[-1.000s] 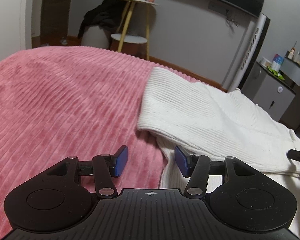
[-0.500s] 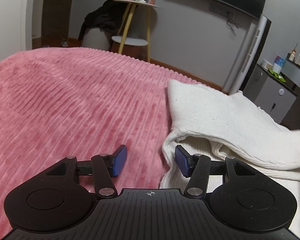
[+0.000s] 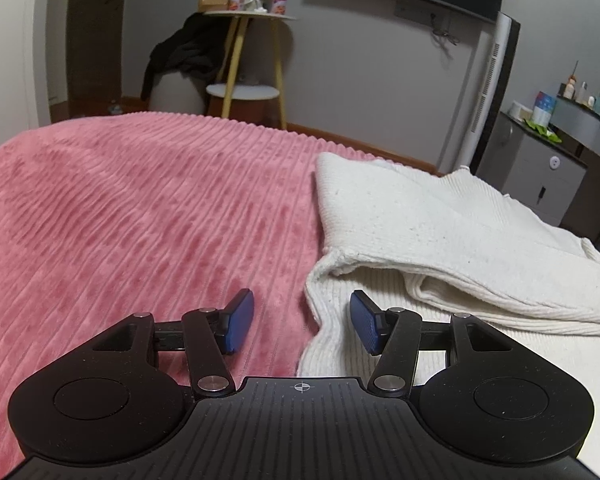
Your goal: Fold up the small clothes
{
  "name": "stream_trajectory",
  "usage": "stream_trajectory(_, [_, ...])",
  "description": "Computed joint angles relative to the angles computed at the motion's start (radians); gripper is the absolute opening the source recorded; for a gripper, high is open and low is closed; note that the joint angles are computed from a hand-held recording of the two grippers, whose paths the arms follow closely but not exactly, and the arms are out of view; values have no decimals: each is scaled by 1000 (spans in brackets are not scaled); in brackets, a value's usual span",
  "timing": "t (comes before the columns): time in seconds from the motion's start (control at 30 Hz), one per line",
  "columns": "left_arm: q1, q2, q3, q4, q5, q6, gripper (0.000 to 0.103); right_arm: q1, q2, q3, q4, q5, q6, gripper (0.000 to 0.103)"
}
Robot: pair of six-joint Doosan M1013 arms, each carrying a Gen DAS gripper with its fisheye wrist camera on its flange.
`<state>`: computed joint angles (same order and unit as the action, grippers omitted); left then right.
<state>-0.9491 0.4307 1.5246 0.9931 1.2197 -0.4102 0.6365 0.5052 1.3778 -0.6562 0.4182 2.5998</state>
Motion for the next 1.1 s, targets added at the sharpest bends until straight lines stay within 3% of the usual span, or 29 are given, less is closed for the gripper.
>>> stream_trajectory(0.1, [0, 1, -3, -2, 2, 4, 58, 29, 13, -12, -234, 74, 130, 6])
stream_trajectory(0.17, [0, 5, -8, -10, 10, 23, 60, 52, 37, -33, -346, 164, 131, 6])
stream_trajectory(0.27, [2, 14, -22, -38, 22, 77, 61, 57, 76, -84, -230, 239, -63, 11])
stream_trajectory(0.33, [2, 20, -28, -41, 35, 93, 62, 61, 76, -96, -226, 261, -94, 11])
stream_trajectory(0.43, [2, 18, -28, -46, 31, 87, 64, 75, 56, -82, -302, 283, 13, 11])
stream_trajectory(0.5, [3, 17, -27, -48, 29, 86, 66, 86, 31, -39, -381, 248, 117, 11])
stream_trajectory(0.6, [1, 16, -28, -51, 29, 88, 68, 96, 8, 1, -413, 152, 149, 11])
stream_trajectory(0.73, [1, 10, -22, -52, 21, 70, 69, 102, 17, -13, -259, 87, -18, 11])
stream_trajectory(0.9, [0, -16, 16, -4, -36, -47, 69, 109, 31, -35, -117, 12, -136, 11])
stream_trajectory(1.0, [-2, -5, 3, -7, -21, -11, 69, 111, 53, -69, -50, -22, -183, 11])
stream_trajectory(1.1, [-3, 1, -4, -7, -17, 13, 70, 109, 84, -110, 167, -43, -384, 15])
